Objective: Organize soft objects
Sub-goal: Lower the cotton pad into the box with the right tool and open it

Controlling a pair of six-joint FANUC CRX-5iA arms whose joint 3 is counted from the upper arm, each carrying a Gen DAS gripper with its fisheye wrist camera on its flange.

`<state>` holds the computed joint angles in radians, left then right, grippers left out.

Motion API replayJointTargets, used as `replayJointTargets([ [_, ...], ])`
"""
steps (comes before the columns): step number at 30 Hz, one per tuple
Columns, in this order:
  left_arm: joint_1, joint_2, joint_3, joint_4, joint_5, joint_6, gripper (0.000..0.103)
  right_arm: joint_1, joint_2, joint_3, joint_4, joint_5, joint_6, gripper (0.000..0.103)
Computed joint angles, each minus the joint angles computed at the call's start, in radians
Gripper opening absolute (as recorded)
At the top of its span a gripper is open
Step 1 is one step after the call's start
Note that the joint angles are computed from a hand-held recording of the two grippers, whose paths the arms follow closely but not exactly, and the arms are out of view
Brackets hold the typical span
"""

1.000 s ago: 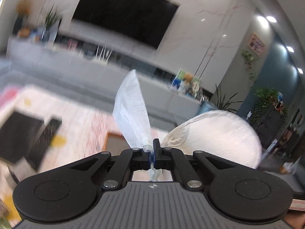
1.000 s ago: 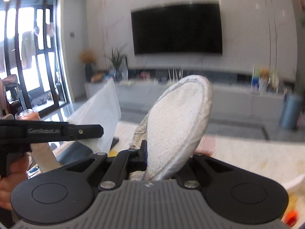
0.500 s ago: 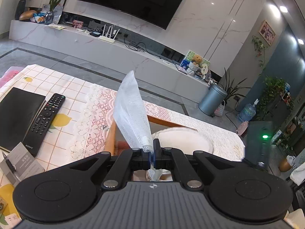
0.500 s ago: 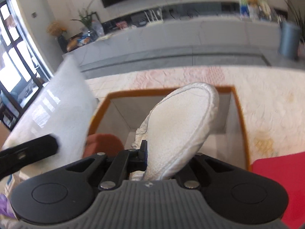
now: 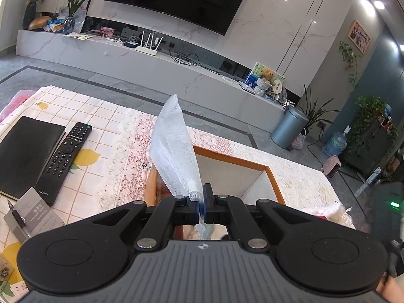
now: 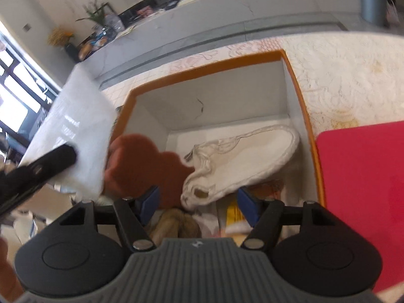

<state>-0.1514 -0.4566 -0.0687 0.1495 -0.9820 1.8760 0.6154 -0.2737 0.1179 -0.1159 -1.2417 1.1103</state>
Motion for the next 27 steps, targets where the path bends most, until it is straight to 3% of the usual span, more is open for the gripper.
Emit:
replayJointTargets([
  [5,-0.024,0.007,0.014,-0.038,-0.013,0.034,0.003,0.185,-0.114,-0.159,0.338,0.087,0.021,0.064],
  [6,-0.027,0.008,0.015,-0.040,-0.013,0.040,0.003,0.205,-0.124,-0.181,0.379,0.098,0.059,0.056],
  [10,-0.061,0.007,0.023,-0.097,0.012,0.085,0.003,0.266,-0.142,-0.242,0.536,0.097,0.037,0.054],
  [12,-0.084,0.008,0.024,-0.119,0.038,0.082,0.003,0.258,-0.152,-0.245,0.527,0.104,0.048,0.054],
  [15,-0.092,0.016,0.006,-0.060,0.078,0.020,0.003,0.234,-0.157,-0.248,0.516,0.111,0.040,0.054],
  [18,-0.141,0.048,0.029,-0.101,0.094,0.049,0.003,0.223,-0.162,-0.268,0.530,0.123,0.020,0.055],
  [20,-0.159,0.076,0.038,-0.086,0.099,-0.005,0.003,0.211,-0.172,-0.275,0.507,0.142,0.024,0.055],
  [27,-0.155,0.113,-0.053,0.153,0.221,-0.221,0.003,0.206,-0.204,-0.296,0.503,0.153,0.057,0.054],
])
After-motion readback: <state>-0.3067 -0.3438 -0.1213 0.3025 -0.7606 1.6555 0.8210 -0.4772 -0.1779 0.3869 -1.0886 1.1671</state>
